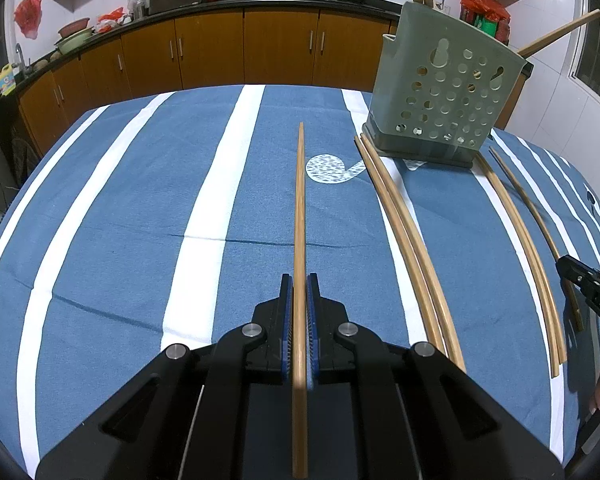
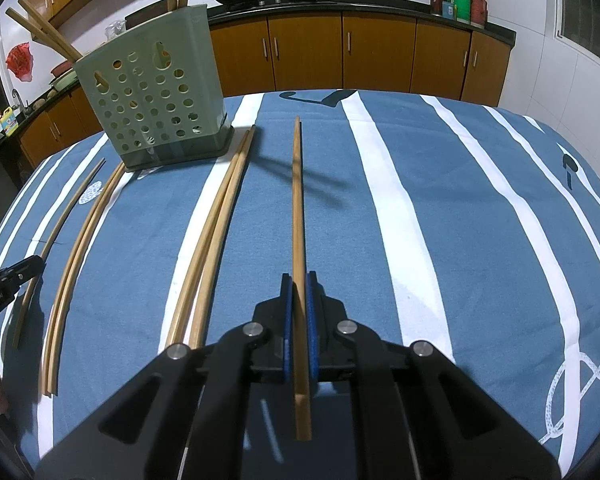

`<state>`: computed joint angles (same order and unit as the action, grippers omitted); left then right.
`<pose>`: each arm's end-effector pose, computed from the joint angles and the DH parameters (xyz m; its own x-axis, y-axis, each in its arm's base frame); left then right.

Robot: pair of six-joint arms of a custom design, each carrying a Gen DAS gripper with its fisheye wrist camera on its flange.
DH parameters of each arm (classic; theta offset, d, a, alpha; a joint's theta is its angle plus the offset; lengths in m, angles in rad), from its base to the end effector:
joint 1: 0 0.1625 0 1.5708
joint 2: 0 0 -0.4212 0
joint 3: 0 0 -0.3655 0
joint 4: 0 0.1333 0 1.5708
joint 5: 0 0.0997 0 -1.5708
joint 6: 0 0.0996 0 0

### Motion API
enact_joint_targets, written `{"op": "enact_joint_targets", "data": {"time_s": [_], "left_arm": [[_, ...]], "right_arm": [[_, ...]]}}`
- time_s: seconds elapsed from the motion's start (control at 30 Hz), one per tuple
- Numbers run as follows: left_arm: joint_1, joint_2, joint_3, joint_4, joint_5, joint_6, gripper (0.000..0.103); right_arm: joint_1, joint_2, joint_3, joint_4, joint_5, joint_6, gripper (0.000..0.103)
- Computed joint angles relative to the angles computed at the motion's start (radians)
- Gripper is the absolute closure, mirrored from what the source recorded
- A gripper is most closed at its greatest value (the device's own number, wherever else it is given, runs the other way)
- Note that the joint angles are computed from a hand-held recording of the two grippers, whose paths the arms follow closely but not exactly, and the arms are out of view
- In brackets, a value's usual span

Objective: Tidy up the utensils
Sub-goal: 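Lift both held chopsticks and carry them above the green holder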

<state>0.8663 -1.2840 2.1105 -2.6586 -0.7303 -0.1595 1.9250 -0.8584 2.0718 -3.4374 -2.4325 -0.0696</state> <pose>-0.1529 -0.5003 0.2592 -0.7243 0.1649 -0.6695 0.5172 0.7721 -0.3694 0.2351 -0.4694 0.1479 -0.7497 0.1545 0.6435 -0.3284 0.7574 -0.5643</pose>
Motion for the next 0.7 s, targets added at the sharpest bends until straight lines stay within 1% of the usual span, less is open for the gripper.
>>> {"op": "enact_joint_targets", "data": {"time_s": [0.4, 0.7], "left_arm": [[-0.003, -0.020, -0.007, 0.027, -0.005, 0.011, 0.095], [-0.041, -0.065, -0.039, -0.068, -0.034, 0.066, 0.096]], "right_arm": [[0.010, -0.005, -0.003, -0.015, -0.007, -0.017, 0.095], [0.076, -0.043, -0.046, -0.171, -0.014, -0.139, 0.095]]}}
